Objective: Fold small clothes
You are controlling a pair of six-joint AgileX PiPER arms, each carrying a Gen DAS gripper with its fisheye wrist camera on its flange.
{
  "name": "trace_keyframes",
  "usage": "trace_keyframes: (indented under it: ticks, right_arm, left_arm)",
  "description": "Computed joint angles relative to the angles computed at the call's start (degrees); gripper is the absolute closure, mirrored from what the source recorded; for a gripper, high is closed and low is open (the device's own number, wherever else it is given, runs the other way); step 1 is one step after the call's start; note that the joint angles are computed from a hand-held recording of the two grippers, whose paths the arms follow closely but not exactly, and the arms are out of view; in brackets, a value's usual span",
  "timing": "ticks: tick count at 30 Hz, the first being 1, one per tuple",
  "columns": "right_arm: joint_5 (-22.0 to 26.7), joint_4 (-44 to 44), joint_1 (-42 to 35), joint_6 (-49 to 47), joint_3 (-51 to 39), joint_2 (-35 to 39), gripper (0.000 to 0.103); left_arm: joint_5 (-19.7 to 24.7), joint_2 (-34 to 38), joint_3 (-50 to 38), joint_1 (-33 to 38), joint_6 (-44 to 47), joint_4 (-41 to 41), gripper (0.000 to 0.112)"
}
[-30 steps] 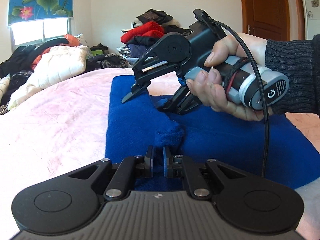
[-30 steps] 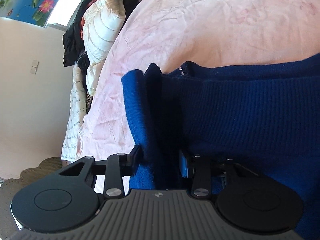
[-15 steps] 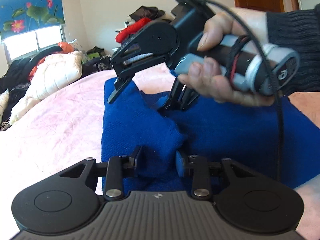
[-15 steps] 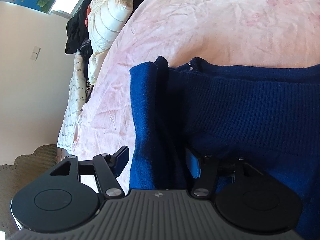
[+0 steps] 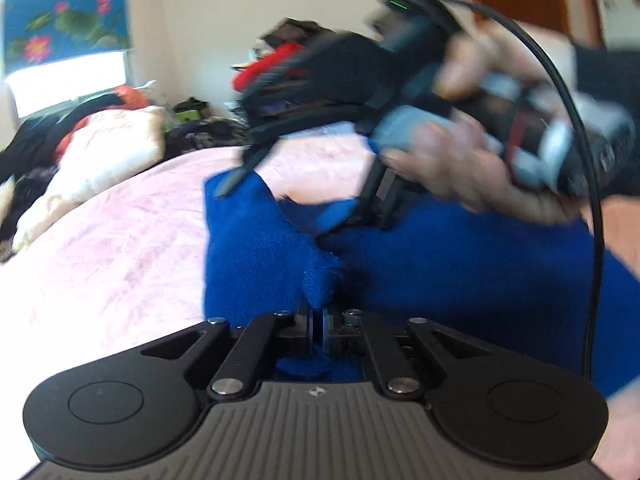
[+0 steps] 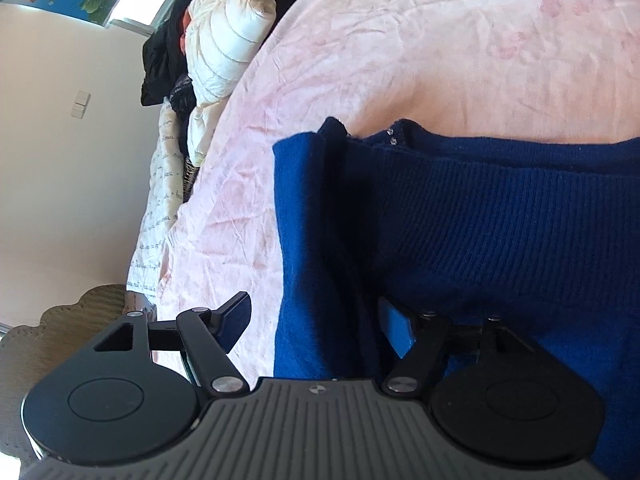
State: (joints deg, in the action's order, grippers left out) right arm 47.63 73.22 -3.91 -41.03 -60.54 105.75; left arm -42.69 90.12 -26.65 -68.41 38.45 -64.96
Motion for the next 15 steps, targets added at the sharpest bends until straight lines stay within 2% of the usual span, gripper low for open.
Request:
trace_keyframes:
  ticks: [2,6,7,10,12,13,15]
  right_arm:
    - [0.84,1.66,-1.76,-1.48,0.75,-0.93,0.029]
    - [0.25,-0.88,-2.32,2.39,-0.47,-0.59,0.031]
    - [-0.18,-2.36,-1.51,3.61,-1.19,-0.33,0.031]
    - [1.76,-1.25,0.19,3.56,-3.18,1.19,0.028]
    - [1.41,-3.77,2.44,6.36,-5.97,2.41,0.026]
    - [0.73,-6.53,3.89,8.88,-7.74,3.08,0.027]
    - [-1.04,-9.43,6.2,11.48,-9.72,4.0,0.042]
  left_arm:
    - [2.32,-5.5,2.51,1.93,-5.9,1.91,0.109]
    - [3.57,-11.7,4.72,1.45,-9.46,1.47,0.109]
    - [4.78,-12.3,4.42,1.78,-8.84,1.05,0.109]
    - [4.25,-12.0,4.54,-0.43,-8.03,-0.87,0.109]
    - [4.48,-11.67,4.79,-0.64,-8.68,-0.62,0.109]
    - [4.66,-11.39,4.86,-0.3,-9.27,0.0,0.109]
    - [4.72,-11.28,4.97,-0.25,-9.6,0.15,0.109]
